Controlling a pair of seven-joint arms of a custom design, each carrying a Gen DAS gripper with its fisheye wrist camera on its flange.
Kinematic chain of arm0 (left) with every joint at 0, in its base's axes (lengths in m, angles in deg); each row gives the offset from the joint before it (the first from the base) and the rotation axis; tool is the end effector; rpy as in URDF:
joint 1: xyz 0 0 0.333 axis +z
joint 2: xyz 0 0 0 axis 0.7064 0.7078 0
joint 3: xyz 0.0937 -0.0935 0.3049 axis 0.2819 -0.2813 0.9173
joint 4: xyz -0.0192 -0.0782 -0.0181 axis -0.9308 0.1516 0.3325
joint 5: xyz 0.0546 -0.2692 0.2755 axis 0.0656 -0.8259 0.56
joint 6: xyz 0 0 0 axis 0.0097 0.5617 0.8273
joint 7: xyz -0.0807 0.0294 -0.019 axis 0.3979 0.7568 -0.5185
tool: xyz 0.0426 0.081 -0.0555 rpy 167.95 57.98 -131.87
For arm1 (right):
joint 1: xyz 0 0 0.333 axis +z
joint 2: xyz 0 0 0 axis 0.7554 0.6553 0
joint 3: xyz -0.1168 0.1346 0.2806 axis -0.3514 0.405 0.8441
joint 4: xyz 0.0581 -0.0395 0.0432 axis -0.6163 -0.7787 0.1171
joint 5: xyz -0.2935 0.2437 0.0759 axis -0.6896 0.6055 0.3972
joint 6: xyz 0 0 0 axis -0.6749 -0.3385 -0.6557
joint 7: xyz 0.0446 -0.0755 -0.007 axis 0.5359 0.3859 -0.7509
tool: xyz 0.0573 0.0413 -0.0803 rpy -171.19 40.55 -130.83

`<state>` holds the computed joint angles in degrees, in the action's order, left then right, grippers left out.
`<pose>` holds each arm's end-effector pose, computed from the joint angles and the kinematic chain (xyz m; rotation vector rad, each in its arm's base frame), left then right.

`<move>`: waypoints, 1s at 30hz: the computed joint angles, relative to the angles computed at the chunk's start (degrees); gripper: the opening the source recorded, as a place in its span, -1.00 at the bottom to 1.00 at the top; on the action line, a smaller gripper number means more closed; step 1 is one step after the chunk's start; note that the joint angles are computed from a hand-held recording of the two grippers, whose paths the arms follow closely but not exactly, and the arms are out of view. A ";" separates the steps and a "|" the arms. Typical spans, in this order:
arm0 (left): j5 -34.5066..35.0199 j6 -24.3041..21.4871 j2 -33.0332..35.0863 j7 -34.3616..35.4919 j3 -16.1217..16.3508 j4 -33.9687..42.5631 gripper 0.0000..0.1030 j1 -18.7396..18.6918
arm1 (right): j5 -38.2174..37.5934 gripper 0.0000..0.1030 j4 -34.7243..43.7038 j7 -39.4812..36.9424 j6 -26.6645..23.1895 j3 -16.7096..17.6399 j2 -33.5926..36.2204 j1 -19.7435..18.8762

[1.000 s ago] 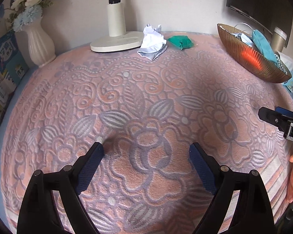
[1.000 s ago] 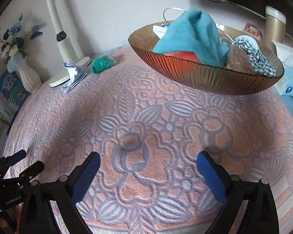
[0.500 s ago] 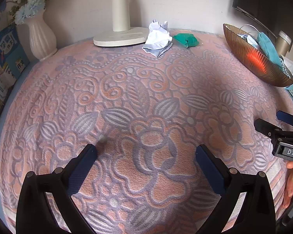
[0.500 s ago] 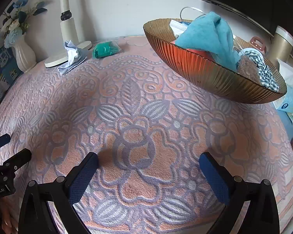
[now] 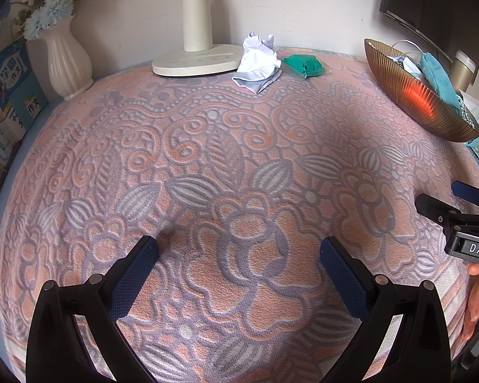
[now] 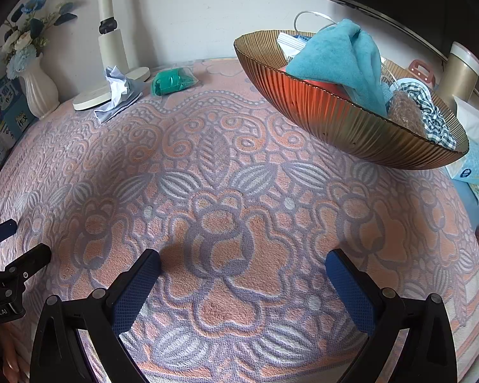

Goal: Organize soft objects
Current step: 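Move both open grippers back toward the green packet and white tissue, then grasp the green packet with the right gripper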

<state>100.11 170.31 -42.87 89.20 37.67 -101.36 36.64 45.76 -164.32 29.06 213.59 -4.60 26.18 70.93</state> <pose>0.4011 -0.2170 0.4638 -2.1434 1.5111 -0.4608 0.4612 0.2699 0.4732 -2.2953 1.5095 -0.3862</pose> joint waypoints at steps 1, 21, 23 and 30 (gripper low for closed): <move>0.00 0.00 0.00 0.00 0.01 0.00 0.98 -0.01 | -0.04 1.00 0.03 0.08 -0.02 0.03 0.01 0.02; -10.25 5.77 -7.91 7.29 4.67 -1.61 0.98 0.56 | 20.39 1.00 17.42 -12.11 -18.59 0.11 8.21 1.90; -9.14 6.03 -7.35 8.97 3.98 0.71 0.98 3.15 | 27.26 1.00 21.54 -12.47 -18.69 0.04 11.35 1.36; -10.83 16.74 3.27 24.00 8.65 4.99 0.95 4.30 | 37.45 0.64 34.70 2.99 -16.26 0.35 24.07 0.10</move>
